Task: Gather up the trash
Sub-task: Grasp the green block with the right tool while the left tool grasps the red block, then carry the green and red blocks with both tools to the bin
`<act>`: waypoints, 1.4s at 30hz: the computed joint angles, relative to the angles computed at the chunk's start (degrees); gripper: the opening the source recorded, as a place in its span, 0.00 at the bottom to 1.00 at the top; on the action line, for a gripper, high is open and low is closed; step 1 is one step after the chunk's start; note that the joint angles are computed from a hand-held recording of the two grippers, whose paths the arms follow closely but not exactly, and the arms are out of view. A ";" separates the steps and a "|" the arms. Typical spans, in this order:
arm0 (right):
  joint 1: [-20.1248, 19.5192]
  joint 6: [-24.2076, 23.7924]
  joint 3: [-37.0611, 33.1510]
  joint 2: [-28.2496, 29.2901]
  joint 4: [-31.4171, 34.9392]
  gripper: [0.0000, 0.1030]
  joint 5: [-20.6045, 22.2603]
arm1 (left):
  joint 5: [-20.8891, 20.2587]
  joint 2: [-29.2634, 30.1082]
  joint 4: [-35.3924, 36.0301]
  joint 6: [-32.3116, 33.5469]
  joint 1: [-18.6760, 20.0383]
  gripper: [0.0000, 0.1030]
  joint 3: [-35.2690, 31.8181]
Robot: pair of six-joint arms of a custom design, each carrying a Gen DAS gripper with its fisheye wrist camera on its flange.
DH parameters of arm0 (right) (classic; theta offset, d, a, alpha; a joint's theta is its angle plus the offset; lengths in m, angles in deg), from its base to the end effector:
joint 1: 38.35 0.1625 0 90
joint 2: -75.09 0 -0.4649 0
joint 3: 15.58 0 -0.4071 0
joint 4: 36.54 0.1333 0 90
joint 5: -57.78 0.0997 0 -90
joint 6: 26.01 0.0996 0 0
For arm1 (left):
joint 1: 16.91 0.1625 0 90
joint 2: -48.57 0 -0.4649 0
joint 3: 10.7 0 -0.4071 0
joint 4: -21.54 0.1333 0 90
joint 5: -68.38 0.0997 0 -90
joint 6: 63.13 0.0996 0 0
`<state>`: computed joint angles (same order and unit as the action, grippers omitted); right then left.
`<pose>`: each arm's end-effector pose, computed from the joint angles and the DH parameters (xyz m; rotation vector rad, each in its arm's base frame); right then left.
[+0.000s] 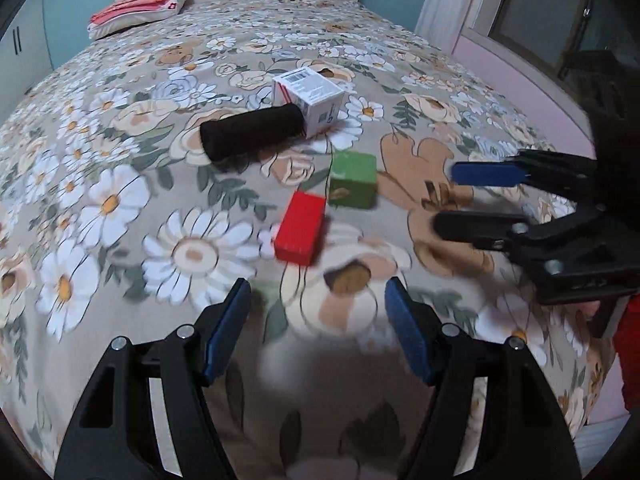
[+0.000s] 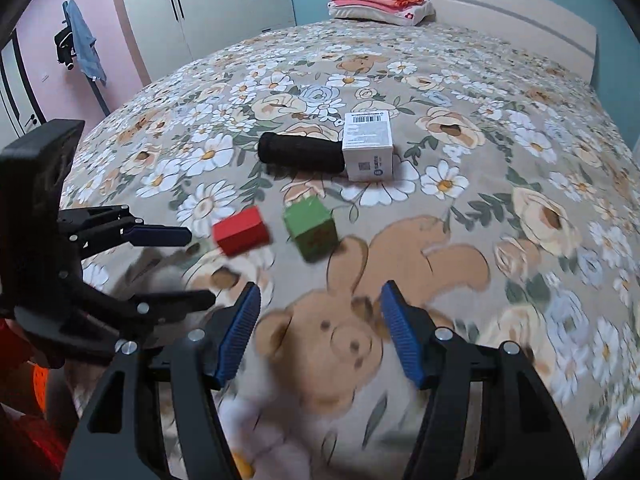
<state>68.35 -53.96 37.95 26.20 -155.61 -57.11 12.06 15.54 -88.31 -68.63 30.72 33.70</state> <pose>0.3288 -0.7779 0.4388 0.8814 -2.4767 0.5089 -0.4670 -0.7918 0.2684 0.7723 2.5029 -0.4990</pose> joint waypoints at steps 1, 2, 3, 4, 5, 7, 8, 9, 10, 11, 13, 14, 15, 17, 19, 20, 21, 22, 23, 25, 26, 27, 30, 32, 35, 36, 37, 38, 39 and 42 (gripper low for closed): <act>-0.26 -0.09 -1.92 1.30 1.08 0.63 0.27 | -0.06 0.59 0.36 0.24 0.21 0.67 -1.00; -0.43 -0.33 -3.32 2.26 1.82 0.63 0.39 | -0.25 1.36 1.00 0.39 0.47 0.67 -2.33; -0.56 -0.60 -4.22 2.87 2.33 0.63 0.45 | -0.80 2.28 1.91 0.61 0.81 0.67 -3.98; -0.72 -0.96 -5.90 4.00 3.19 0.63 0.40 | -1.27 2.81 2.10 0.95 1.04 0.67 -4.87; -0.82 -1.07 -6.94 4.70 3.78 0.63 0.37 | -1.53 3.15 2.02 1.28 1.20 0.67 -5.39; -1.06 -1.30 -9.31 6.23 5.33 0.63 0.72 | -1.92 3.89 1.92 1.84 1.45 0.67 -6.51; -1.13 -1.74 -10.43 7.08 5.65 0.63 0.56 | -2.11 4.26 1.89 1.93 1.54 0.67 -7.05; -1.17 -2.04 -11.45 7.77 6.14 0.63 0.51 | -2.44 4.75 1.89 2.11 1.69 0.67 -7.85; -1.19 -2.31 -12.44 8.44 6.60 0.63 0.54 | -2.63 4.89 1.86 2.17 1.76 0.67 -8.07; -1.25 -2.57 -13.55 9.13 7.27 0.63 0.67 | -2.84 5.32 2.12 2.15 1.89 0.66 -8.85; -1.30 -2.95 -15.20 10.17 8.21 0.63 1.01 | -2.93 5.89 2.40 2.16 2.01 0.61 -9.85; -1.29 -3.28 -15.69 10.58 8.13 0.62 1.02 | -2.91 6.21 2.66 2.05 2.09 0.57 -10.42; -1.28 -3.40 -16.15 10.89 8.35 0.61 1.13 | -3.05 6.56 3.03 1.78 2.23 0.56 -11.13; -1.29 -3.69 -17.40 11.60 9.82 0.52 1.60 | -3.00 7.09 3.55 1.26 2.40 0.45 -12.17; -1.17 -3.94 -17.61 11.92 9.99 0.48 1.38 | -3.05 7.62 4.39 0.59 2.58 0.36 -13.40; -1.10 -3.90 -17.69 12.06 9.97 0.46 1.33 | -3.24 7.80 4.70 0.12 2.69 0.31 -13.84; -1.05 -3.76 -17.73 12.17 9.90 0.43 1.35 | -3.24 7.97 5.10 -0.65 2.80 0.28 -14.28; -1.03 -3.41 -17.85 12.27 9.99 0.34 1.58 | -3.09 8.14 5.38 -1.18 2.85 0.23 -14.66; -1.06 -2.92 -18.31 12.44 10.68 0.32 2.06 | -2.93 8.22 5.60 -2.01 2.93 0.20 -14.93; -0.91 -2.24 -17.96 12.33 10.15 0.32 1.89 | -3.99 8.01 5.43 -3.25 3.18 0.20 -15.01; -0.81 -2.18 -17.36 12.04 9.62 0.32 1.68 | -4.23 7.95 5.74 -3.94 3.24 0.20 -15.19; -0.74 -1.98 -16.82 11.74 9.18 0.32 1.57 | -4.07 7.94 6.13 -4.44 3.19 0.20 -15.35; -0.47 -1.08 -15.35 10.76 7.95 0.32 1.00 | -3.23 7.30 6.03 -4.82 2.82 0.20 -14.32; -0.18 -0.51 -14.98 10.31 7.91 0.32 0.09 | -3.00 7.10 6.72 -5.45 2.62 0.20 -14.36; 0.42 -0.33 -14.14 9.61 7.28 0.32 -1.47 | -1.88 6.66 7.17 -5.96 2.23 0.20 -14.12; 0.66 -0.18 -13.85 9.34 7.02 0.32 -1.96 | -1.46 6.47 7.23 -6.10 2.09 0.20 -13.98; 0.83 -0.06 -13.56 9.09 6.77 0.32 -2.23 | -1.07 6.23 7.40 -6.27 1.92 0.20 -13.88; 1.11 0.14 -13.48 8.86 6.86 0.32 -2.66 | -0.72 6.00 7.64 -6.44 1.73 0.20 -13.85; 1.43 0.17 -13.25 8.66 6.58 0.32 -3.39 | -0.14 5.76 7.75 -6.64 1.48 0.20 -13.78; 2.18 0.66 -12.68 8.05 6.22 0.32 -4.50 | 1.01 5.27 8.56 -7.39 0.89 0.20 -13.94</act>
<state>70.54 -53.30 25.27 34.26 -149.39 -61.61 13.07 20.81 -79.75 -76.02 31.62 19.76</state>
